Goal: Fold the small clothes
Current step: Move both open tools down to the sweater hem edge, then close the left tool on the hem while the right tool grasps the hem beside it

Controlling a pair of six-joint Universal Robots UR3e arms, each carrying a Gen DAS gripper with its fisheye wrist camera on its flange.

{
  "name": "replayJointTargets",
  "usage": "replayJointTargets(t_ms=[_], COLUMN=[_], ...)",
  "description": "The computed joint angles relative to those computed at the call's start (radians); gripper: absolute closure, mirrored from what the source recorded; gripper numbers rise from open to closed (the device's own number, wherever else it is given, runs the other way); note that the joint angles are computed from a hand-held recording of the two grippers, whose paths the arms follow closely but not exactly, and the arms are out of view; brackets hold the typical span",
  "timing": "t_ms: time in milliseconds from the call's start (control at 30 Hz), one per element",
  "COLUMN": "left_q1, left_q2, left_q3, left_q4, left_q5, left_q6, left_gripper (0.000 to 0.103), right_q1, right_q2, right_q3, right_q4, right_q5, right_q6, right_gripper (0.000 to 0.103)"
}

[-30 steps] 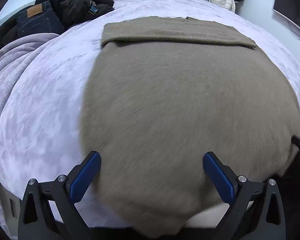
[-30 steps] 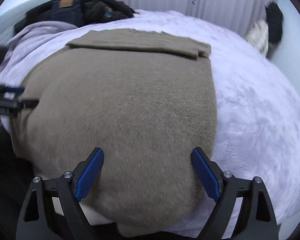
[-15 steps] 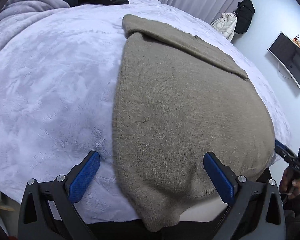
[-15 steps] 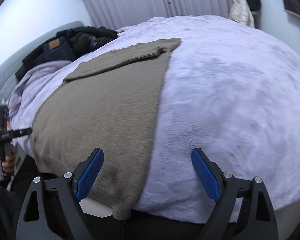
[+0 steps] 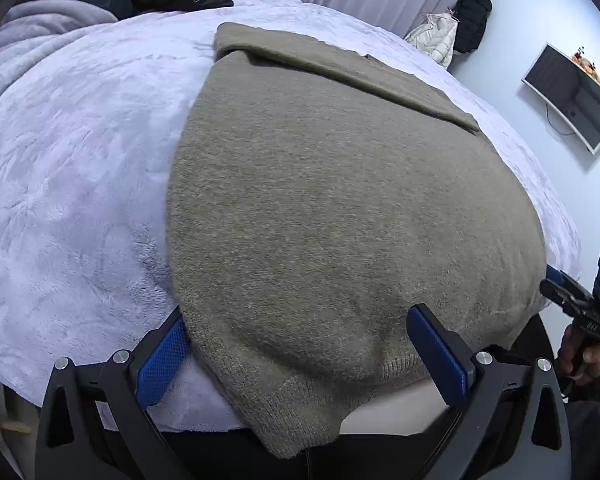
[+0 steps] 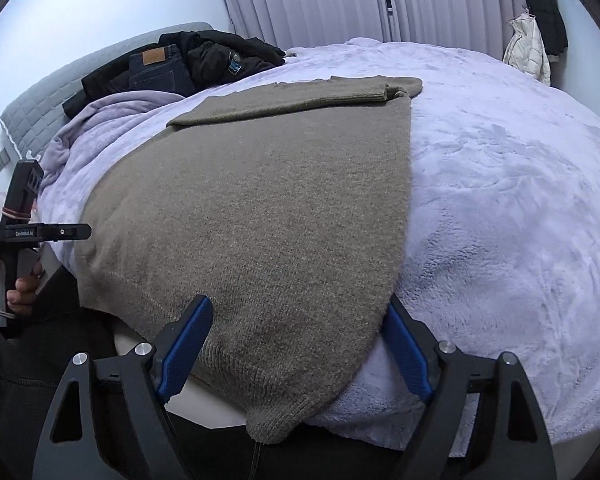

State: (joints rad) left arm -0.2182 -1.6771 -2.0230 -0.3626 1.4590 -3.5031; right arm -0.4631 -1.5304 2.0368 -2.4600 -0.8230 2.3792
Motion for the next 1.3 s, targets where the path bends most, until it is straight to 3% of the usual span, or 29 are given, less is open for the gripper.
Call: replayJointTargets(t_ms=[133,233,300,433,600,633,700,733,767,867,967,1067,1200,1300], left_q1=[-0.008,0.045,0.067,0.091,0.058,0.037,0.007,0.014,0.025,0.052,0.013,-0.014,-0.062,-0.031], left_q2=[-0.008,0.020,0.039,0.059,0.025,0.013,0.008,0.018,0.030,0.043,0.029,0.043,0.010,-0.005], left_q3=[0.018,-0.045,-0.069,-0.123,-0.073,-0.054,-0.031,-0.038,-0.052,-0.074,-0.037,-0.021,0.038,0.029], left_q4=[-0.007,0.041,0.058,0.119,0.094,0.088,0.061,0.056,0.063,0.073,0.040,0.007,-0.029,-0.026], left_q5=[0.009,-0.061,-0.080,-0.112,-0.057,-0.031,0.039,0.038,0.031,-0.001,0.061,0.089,0.158,0.121], left_q6=[0.007,0.018,0.008,0.010,0.015,0.010,0.003,0.002,-0.002,-0.014,-0.023,-0.030,-0.021,-0.027], left_gripper=[0.000,0.001,0.009,0.009,0.010,0.012,0.034,0.037,0.045,0.047,0.048,0.084,0.088,0.083], right_q1=[-0.022,-0.019,-0.019,-0.006,-0.002,-0.003,0.001,0.004,0.006,0.010,0.012,0.018,0.018,0.004], right_q2=[0.009,0.000,-0.005,-0.016,0.004,0.008,0.008,0.003,-0.006,-0.006,0.022,0.009,0.001,0.014], right_q3=[-0.012,0.001,0.002,0.005,-0.005,-0.006,-0.005,-0.005,0.001,0.002,-0.017,-0.010,-0.003,-0.017], right_q4=[0.045,0.033,0.049,0.069,0.071,0.067,0.062,0.063,0.059,0.057,0.060,0.048,0.033,0.066], right_q5=[0.039,0.039,0.054,0.072,0.065,0.067,0.062,0.058,0.055,0.048,0.048,0.033,0.026,0.045], right_q6=[-0.010,-0.006,-0.010,-0.035,-0.029,-0.027,-0.025,-0.026,-0.030,-0.032,-0.009,-0.018,-0.013,-0.021], right_gripper=[0.022,0.022,0.023,0.029,0.029,0.029,0.029,0.029,0.036,0.042,0.042,0.042,0.046,0.046])
